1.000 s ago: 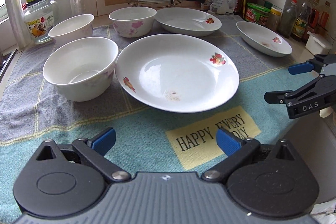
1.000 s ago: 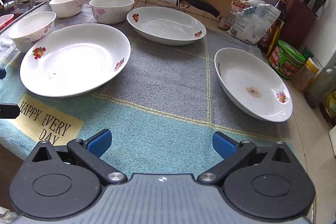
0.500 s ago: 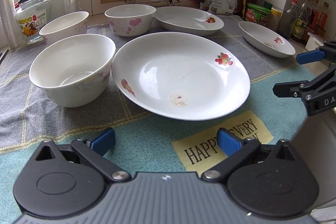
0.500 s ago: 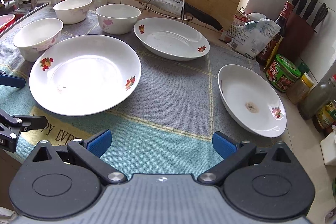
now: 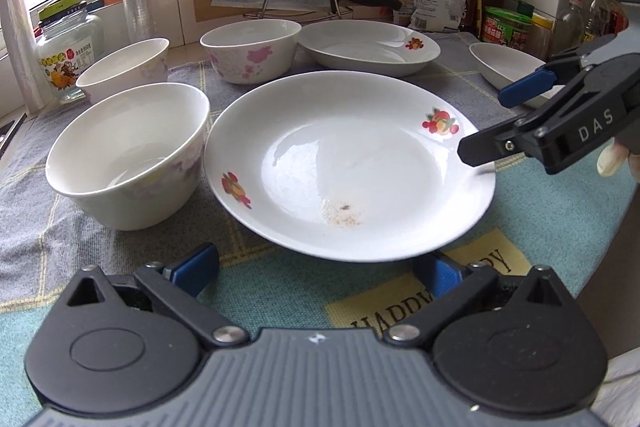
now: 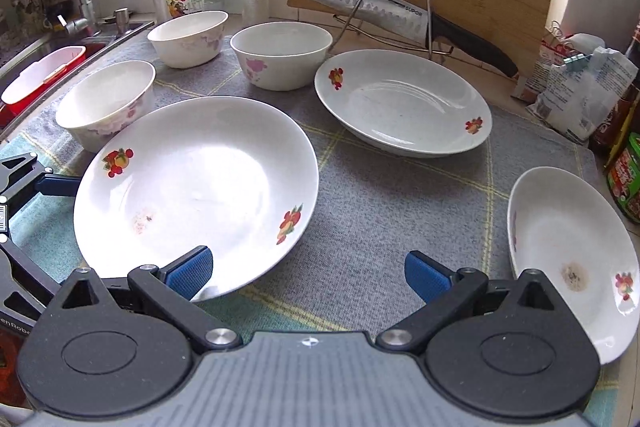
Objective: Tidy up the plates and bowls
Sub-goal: 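Move the right tool to the rim of the large white fruit-decal plate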
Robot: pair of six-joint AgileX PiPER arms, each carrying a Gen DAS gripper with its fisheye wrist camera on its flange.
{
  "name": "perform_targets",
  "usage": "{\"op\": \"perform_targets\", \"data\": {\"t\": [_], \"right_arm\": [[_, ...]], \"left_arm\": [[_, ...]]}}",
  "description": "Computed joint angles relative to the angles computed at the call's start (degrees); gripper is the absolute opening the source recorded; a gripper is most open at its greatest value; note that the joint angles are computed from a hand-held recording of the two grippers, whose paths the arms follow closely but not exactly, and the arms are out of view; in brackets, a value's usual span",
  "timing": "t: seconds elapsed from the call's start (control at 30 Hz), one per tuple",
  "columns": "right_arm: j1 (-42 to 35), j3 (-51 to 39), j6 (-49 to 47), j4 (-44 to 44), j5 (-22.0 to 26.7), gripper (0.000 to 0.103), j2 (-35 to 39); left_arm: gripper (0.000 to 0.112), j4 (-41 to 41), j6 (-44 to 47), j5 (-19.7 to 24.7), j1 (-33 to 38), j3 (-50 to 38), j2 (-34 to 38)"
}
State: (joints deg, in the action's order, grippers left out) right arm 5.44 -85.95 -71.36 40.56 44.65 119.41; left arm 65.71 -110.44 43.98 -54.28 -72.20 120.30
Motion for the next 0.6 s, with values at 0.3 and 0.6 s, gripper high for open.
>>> {"op": "perform_targets", "data": {"t": [0.3, 0.6], "right_arm": [[1.95, -23.65, 2.7, -4.62, 19.21, 0.103, 14.78], [4.03, -25.41, 3.74, -6.27, 20.01, 0.103, 15.62]], "left_arm": [[0.103, 3.8, -5.26, 1.94, -1.63, 1.09, 0.58], [0.103, 8.27, -6.74, -1.12, -0.7, 4.24, -0.83]]}}
